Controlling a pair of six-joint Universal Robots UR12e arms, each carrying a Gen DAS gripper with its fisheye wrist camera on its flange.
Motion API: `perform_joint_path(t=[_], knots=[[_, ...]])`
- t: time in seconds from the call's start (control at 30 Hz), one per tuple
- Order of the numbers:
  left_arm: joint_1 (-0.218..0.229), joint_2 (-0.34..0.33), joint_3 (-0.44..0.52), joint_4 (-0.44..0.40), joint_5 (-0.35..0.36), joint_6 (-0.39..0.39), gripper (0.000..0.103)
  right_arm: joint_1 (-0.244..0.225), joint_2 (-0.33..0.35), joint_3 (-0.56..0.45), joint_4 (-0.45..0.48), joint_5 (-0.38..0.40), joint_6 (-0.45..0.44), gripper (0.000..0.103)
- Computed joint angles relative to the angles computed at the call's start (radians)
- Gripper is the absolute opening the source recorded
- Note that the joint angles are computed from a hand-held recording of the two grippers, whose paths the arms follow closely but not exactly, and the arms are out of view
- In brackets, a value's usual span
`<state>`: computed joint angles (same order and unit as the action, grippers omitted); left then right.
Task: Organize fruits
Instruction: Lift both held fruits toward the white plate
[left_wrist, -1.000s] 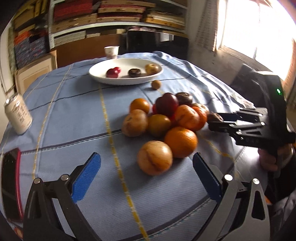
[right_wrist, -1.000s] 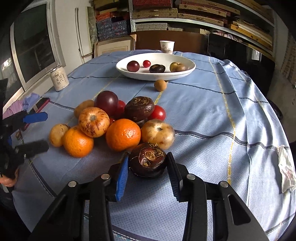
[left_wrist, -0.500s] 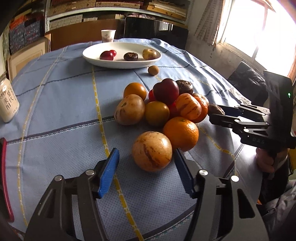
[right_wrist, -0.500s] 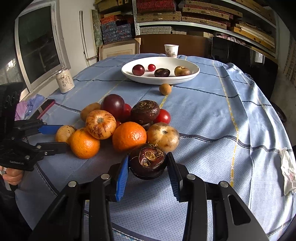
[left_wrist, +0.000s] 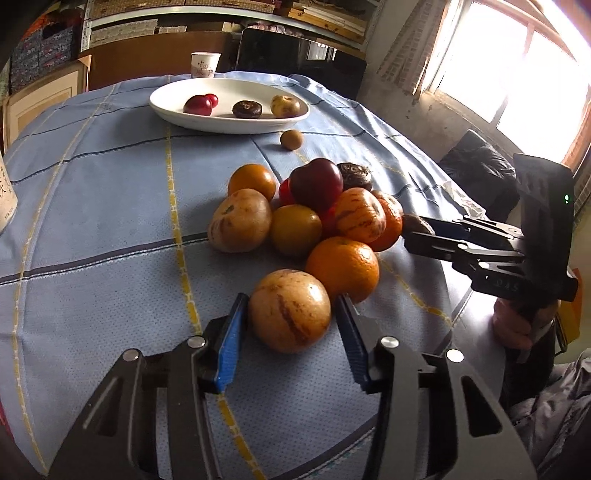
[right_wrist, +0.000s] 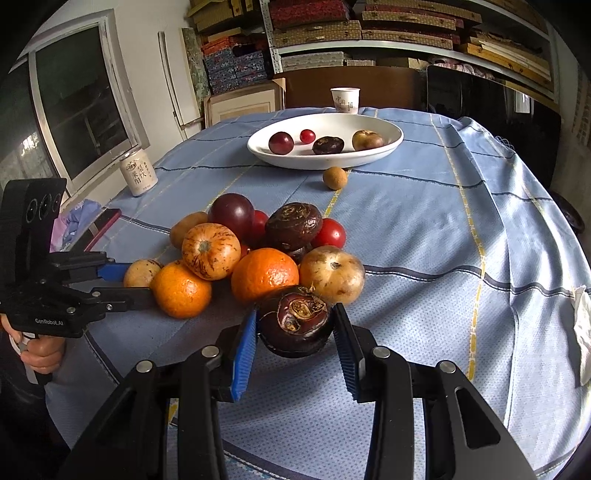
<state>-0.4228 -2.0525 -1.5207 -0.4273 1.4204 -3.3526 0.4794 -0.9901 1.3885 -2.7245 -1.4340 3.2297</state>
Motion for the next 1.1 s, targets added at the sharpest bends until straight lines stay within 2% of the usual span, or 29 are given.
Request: perform_joint_path(t=[0.33, 0.63, 0.73, 0.8, 0.9, 1.0, 1.1], knots=[[-0.005, 0.005, -0.010, 0.020, 0.016, -0.023, 0.043, 0.002, 0.000, 0.003, -0.010, -0.015, 0.004, 0.041], [-0.010, 0.025, -0.053, 0.128, 0.046, -0.056, 0.043, 0.005, -0.007, 0.020, -0.055, -0.018, -0.005, 0.041], [0.000, 0.034, -0.059, 0.135, 0.023, -0.090, 0.043, 0.003, -0.013, 0.018, -0.033, 0.000, -0.022, 0.040], [0.008, 0.035, -0.041, 0.105, 0.021, -0.097, 0.042, -0.003, -0.015, -0.005, 0.029, 0.040, -0.058, 0.040], [0.014, 0.021, 0.012, 0.063, 0.066, -0.102, 0.043, -0.006, -0.008, -0.052, 0.040, 0.045, -0.091, 0.041], [0.034, -0.011, 0.087, 0.034, 0.056, -0.143, 0.043, -0.014, 0.021, -0.118, 0.009, 0.049, -0.073, 0.041], [0.052, -0.060, 0.186, -0.012, 0.040, -0.181, 0.043, -0.016, 0.092, -0.240, 0.013, -0.003, -0.040, 0.041]])
